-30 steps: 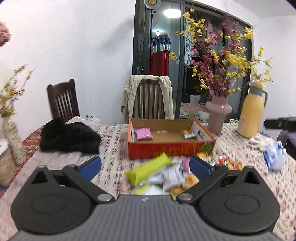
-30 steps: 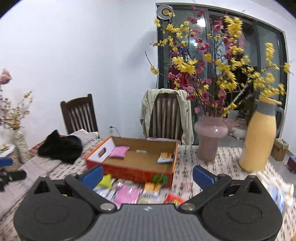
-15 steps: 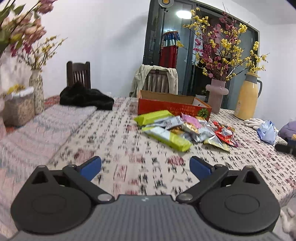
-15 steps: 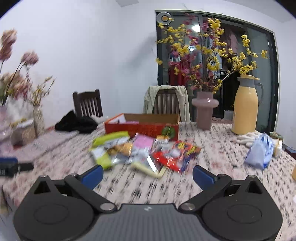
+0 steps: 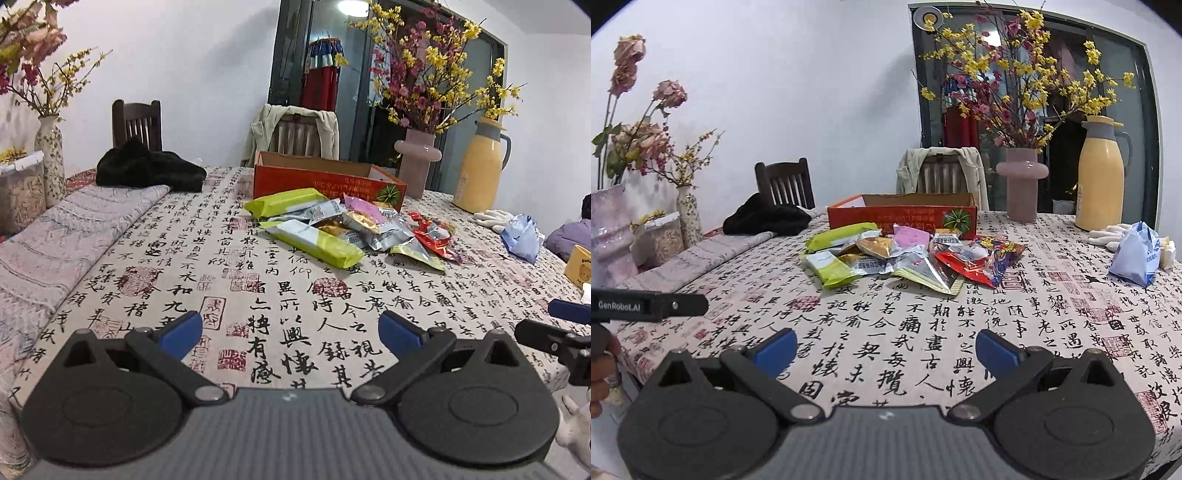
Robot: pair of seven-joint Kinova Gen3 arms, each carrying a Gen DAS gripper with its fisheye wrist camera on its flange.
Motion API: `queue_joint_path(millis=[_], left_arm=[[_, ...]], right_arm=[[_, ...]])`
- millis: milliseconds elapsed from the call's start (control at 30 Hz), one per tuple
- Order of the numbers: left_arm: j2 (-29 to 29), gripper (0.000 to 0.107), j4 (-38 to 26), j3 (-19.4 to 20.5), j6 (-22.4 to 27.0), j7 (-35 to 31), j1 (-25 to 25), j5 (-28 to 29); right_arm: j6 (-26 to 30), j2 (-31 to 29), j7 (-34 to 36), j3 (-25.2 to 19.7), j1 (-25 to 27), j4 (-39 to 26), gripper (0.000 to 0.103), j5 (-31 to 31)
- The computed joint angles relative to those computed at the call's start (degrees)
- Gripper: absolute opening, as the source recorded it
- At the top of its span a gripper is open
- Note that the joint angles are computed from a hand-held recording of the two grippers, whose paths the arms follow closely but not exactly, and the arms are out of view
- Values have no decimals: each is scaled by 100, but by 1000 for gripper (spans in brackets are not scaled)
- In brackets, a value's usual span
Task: Organize snacks
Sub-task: 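Withdraw both tools from the box back toward the snack pile, then grasp the white-green bar packet with the left tool while the right tool grasps a cracker packet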
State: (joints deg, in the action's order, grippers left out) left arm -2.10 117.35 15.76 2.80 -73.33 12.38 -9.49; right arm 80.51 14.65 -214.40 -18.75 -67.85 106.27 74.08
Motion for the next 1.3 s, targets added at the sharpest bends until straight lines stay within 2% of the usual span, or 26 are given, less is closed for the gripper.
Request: queue_joint_path(millis=[33,100,233,333,433,500,667,733,800,867,933,1000,1067,1133,1200,1233,1267,1300], left_arm=[[75,103,-61,159,15,149,-165,-140],[291,103,-336,181,244,171,-176,-140],[881,103,-1221,23,941,-226,2,402],[1333,103,-1971,-573,1343,-567,622,740],[1860,103,-2767,-1117,1699,-246,1288,356],[2256,103,-3298,-1025,1891,39,1323,69],[3157,103,-4625,-1129,2435,315,1481,29],[3496,103,-5156,-1396,2795,263,1652,38],[3752,99,-5610,-1410,3261,-5,1574,287],[3760,97,-5693,-999,3489,-471,1195,549],[3600,97,-5391,-574,3343,-937,795,603],[3439,97,-5097,-574,3132,-1201,680,522],[3357,93,-4990,-787,3090,-1285,724,578],[3368,92,-5001,-713,3106,-1689,597,911],[3434,89,-5075,-605,3077,-1942,521,1081],[3498,78,-5173,-610,3115,-2019,549,1113],[3583,57,-5327,-667,3247,-2029,621,1101],[3634,54,-5423,-774,3330,-1952,730,1059]], right_arm=[[-49,-4,18,22,49,5,103,-14],[-160,-3,140,75,176,-23,102,-60],[-428,3,539,220,494,-133,98,-122],[-606,3,815,337,721,-256,95,-114],[-827,-7,1004,449,947,-359,93,-45],[-984,-3,1145,517,1106,-452,90,-43],[-1428,91,1658,708,1483,-756,84,-46],[-1633,147,1905,801,1629,-900,80,-55],[-1939,205,2100,1185,1571,-1051,79,-133],[-2305,238,2146,1375,1673,-1158,79,-165],[-2771,284,2154,1271,2067,-1278,78,-191],[-3237,397,2249,1054,2523,-1438,78,-238],[-3703,535,2354,967,2830,-1564,74,-322],[-4169,714,2614,1129,2959,-1783,65,-658],[-4582,860,2784,1519,2884,-1972,62,-1030],[-4683,946,2935,1578,2941,-2120,61,-1258],[-4699,1039,3168,1530,3051,-2287,59,-1474],[-4622,1151,3401,1453,3143,-2489,57,-1653]])
